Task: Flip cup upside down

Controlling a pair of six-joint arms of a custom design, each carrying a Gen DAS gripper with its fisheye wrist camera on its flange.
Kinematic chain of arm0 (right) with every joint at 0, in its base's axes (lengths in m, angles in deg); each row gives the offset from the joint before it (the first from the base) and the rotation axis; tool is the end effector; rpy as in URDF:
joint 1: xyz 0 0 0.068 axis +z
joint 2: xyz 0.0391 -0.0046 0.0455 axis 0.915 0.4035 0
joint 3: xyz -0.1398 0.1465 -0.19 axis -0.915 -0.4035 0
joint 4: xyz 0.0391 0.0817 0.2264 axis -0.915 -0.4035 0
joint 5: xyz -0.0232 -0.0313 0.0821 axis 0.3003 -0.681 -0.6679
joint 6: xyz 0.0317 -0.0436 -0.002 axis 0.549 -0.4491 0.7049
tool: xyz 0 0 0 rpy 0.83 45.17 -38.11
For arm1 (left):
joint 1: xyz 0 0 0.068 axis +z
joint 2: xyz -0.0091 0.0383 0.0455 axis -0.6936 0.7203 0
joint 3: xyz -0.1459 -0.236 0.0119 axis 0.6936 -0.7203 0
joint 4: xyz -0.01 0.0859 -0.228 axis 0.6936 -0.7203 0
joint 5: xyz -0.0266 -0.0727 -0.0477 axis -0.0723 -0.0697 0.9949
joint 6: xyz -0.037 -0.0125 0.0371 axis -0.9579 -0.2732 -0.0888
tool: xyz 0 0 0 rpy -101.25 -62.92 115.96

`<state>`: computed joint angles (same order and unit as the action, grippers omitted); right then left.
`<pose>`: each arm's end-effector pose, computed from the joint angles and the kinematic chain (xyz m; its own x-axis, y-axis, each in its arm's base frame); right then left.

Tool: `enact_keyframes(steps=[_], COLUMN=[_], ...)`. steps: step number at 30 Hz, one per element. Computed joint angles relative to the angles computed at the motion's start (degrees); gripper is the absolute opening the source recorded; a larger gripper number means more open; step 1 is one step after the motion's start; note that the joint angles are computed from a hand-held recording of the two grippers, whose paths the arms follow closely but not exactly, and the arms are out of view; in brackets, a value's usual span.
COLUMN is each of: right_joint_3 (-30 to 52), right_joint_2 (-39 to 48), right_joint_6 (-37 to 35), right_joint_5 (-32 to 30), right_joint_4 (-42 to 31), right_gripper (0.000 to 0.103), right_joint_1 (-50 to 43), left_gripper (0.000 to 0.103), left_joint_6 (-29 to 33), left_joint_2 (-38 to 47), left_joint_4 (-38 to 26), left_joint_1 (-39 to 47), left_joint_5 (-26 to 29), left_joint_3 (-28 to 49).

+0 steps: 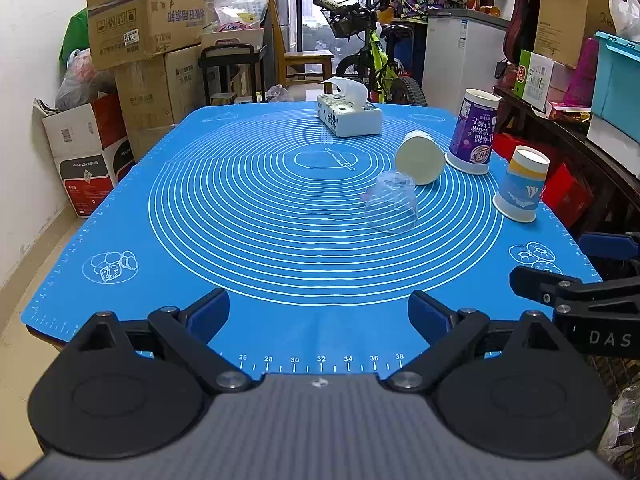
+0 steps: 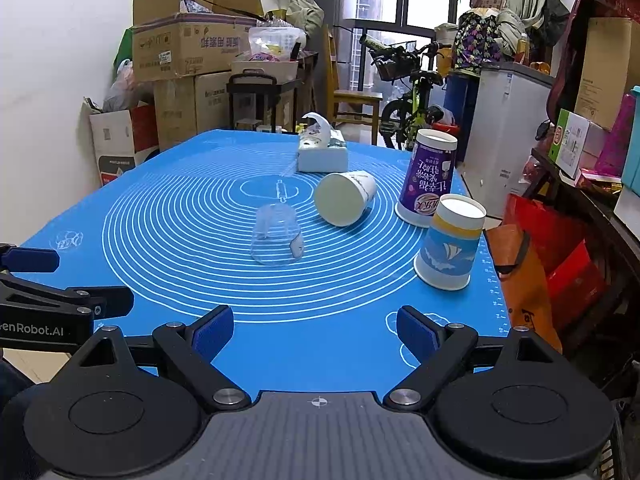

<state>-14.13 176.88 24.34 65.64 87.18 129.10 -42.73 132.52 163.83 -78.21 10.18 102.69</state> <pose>0.1460 0.2283 -0.0012 -0.5636 -0.0438 -0.8249 -0.0328 0.9990 -0.0306 0.1919 -0.1177 0.0100 -0.5990 0.1414 -0.7881 0.2120 0.9772 0.0142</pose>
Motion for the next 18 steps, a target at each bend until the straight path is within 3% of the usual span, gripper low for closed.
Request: enact_keyframes(steps=[18], right_joint_3=[-0.1], right_joint_2=[0.3], right_joint_6=[-0.7], right_joint_5=[-1.2], right_joint_4=[0.9], right_gripper=[0.09], right_joint_1=[-0.3], left_gripper=[0.095], left_joint_6=[-0.2], left_joint_2=[0.2], left_joint_4=[-0.2], left_joint_1=[0.0], left_joint_5=[-0.1], left_joint_3=[0.3])
